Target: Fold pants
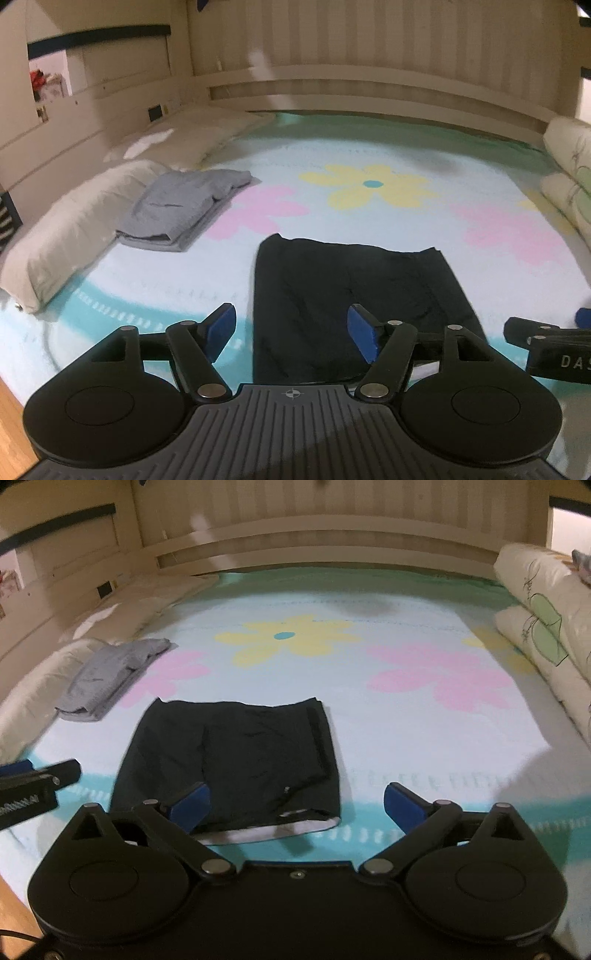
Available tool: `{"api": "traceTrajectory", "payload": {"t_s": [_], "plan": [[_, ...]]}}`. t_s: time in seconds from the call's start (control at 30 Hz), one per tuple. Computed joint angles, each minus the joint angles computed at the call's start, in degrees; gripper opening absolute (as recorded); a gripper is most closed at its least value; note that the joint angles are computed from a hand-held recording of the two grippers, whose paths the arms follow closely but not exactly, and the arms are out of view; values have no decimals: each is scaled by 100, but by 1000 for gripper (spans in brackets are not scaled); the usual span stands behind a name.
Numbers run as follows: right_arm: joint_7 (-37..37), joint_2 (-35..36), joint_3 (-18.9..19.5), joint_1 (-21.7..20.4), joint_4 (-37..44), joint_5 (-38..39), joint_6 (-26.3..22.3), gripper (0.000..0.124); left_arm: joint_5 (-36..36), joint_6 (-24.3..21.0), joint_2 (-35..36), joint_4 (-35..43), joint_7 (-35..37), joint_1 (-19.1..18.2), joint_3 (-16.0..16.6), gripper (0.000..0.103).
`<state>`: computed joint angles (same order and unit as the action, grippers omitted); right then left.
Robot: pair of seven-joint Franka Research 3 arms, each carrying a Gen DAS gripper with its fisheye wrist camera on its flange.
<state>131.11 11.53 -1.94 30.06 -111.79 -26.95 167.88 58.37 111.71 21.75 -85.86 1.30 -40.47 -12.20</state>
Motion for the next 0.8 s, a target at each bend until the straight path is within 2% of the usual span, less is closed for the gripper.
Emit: {"api": "traceTrajectory", "payload": {"t_s": [0.2, 0.5, 0.63, 0.8], "plan": [[243, 24, -90, 102, 51, -386, -122, 101, -221, 289, -89, -187, -154, 136, -40, 65], [11, 78, 113, 36, 60, 86, -99, 102, -427, 254, -6, -127, -61, 159, -46, 65], [-370, 165, 230, 4, 161, 456, -286, 102, -495, 353, -4, -146, -25, 173, -46, 65], [-263, 125, 96, 130, 123, 364, -242, 102, -459, 314, 40, -89, 94, 113, -37, 65]]}}
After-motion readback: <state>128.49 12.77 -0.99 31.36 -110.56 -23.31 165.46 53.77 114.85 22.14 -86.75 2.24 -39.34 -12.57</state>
